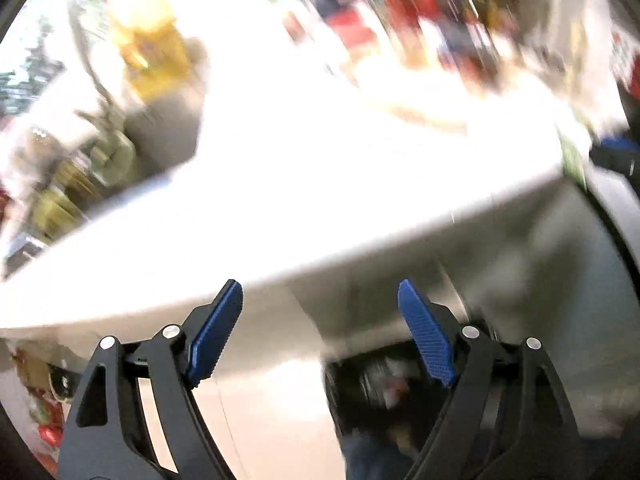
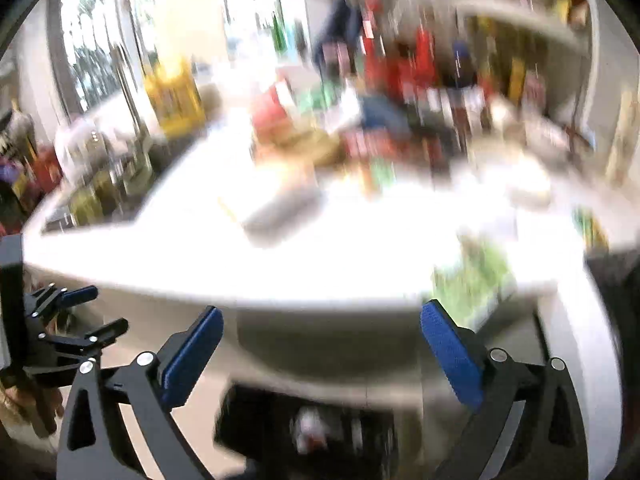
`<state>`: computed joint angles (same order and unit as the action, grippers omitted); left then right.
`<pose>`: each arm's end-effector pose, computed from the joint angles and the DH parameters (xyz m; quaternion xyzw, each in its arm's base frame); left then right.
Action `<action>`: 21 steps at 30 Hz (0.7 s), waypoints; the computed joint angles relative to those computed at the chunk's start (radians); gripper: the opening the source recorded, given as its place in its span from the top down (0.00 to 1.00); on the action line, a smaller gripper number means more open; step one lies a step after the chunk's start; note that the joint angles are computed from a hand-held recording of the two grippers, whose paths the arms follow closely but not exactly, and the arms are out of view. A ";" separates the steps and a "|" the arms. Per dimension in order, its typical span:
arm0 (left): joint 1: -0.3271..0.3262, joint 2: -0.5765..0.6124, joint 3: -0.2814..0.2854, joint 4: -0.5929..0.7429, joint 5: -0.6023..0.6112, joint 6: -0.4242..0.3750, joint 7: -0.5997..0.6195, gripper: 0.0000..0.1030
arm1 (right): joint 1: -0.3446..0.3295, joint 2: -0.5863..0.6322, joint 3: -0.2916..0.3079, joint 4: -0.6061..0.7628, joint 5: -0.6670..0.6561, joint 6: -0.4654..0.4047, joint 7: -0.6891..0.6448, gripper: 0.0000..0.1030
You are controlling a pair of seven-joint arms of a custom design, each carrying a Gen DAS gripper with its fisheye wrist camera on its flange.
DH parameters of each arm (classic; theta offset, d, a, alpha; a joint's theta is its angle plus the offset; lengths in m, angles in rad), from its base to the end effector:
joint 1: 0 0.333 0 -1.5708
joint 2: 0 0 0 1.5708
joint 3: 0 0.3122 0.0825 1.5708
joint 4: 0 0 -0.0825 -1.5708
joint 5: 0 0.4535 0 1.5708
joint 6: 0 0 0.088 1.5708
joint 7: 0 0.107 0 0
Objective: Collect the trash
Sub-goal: 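Drop the white paper cup into the trash bag with the left tool, then grasp the SOFT wet-wipes pack with the right tool while the left grasps the red cup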
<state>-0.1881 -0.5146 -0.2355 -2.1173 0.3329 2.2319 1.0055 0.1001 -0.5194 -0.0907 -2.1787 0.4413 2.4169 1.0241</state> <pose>0.4618 -0.2237 0.6731 -0.6629 0.6552 -0.2191 0.2886 0.5139 -0.0020 0.6691 -0.7399 0.5274 -0.2023 0.3654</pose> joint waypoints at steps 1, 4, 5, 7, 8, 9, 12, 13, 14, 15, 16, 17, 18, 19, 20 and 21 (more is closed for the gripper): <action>0.023 0.004 -0.009 0.014 0.038 0.041 -0.029 0.24 | 0.023 0.024 -0.006 0.030 0.031 0.024 -0.017 0.05; 0.083 0.051 -0.011 0.083 0.104 0.134 -0.126 0.13 | 0.085 0.136 -0.024 0.155 0.119 0.032 -0.088 0.05; 0.084 0.087 -0.006 0.120 0.092 0.120 -0.129 0.13 | 0.088 0.172 -0.022 0.198 0.129 0.014 -0.098 0.05; 0.086 0.161 0.004 0.203 0.066 0.057 -0.128 0.13 | 0.086 0.268 0.001 0.288 0.123 -0.001 -0.099 0.05; 0.088 0.180 0.005 0.219 0.066 0.053 -0.144 0.13 | 0.081 0.309 0.016 0.326 0.110 -0.009 -0.086 0.05; 0.089 0.178 0.011 0.219 0.067 0.050 -0.152 0.13 | 0.075 0.335 0.021 0.341 0.110 -0.018 -0.090 0.05; 0.082 0.145 0.025 0.188 0.065 0.051 -0.138 0.13 | 0.057 0.413 0.044 0.410 0.087 -0.077 -0.047 0.05; 0.074 0.123 0.031 0.158 0.048 0.062 -0.133 0.13 | 0.053 0.436 0.050 0.430 0.084 -0.087 -0.039 0.05; 0.070 0.110 0.038 0.138 0.034 0.073 -0.127 0.13 | 0.050 0.437 0.056 0.419 0.087 -0.080 -0.050 0.05; 0.069 0.102 0.040 0.129 0.025 0.070 -0.123 0.13 | 0.050 0.450 0.060 0.428 0.085 -0.085 -0.080 0.05; 0.071 0.087 0.041 0.114 0.021 0.064 -0.122 0.13 | 0.049 0.459 0.066 0.434 0.073 -0.084 -0.094 0.05; 0.070 0.081 0.045 0.108 0.013 0.061 -0.114 0.12 | 0.049 0.474 0.071 0.446 0.064 -0.091 -0.123 0.05; 0.069 0.080 0.049 0.105 0.000 0.056 -0.110 0.12 | 0.048 0.481 0.073 0.455 0.060 -0.102 -0.143 0.05; 0.070 0.074 0.053 0.098 -0.015 0.051 -0.115 0.12 | 0.048 0.493 0.077 0.464 0.052 -0.107 -0.165 0.05; 0.071 0.071 0.056 0.095 -0.026 0.046 -0.118 0.12 | 0.047 0.499 0.081 0.468 0.037 -0.108 -0.184 0.05; 0.072 0.070 0.058 0.095 -0.036 0.034 -0.118 0.12 | 0.048 0.507 0.085 0.474 0.012 -0.108 -0.201 0.05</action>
<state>-0.1161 -0.4447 -0.1777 -2.0227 0.2968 2.2655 0.8874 0.1479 -0.0120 -0.0058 -1.7049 0.4530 2.3085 0.8233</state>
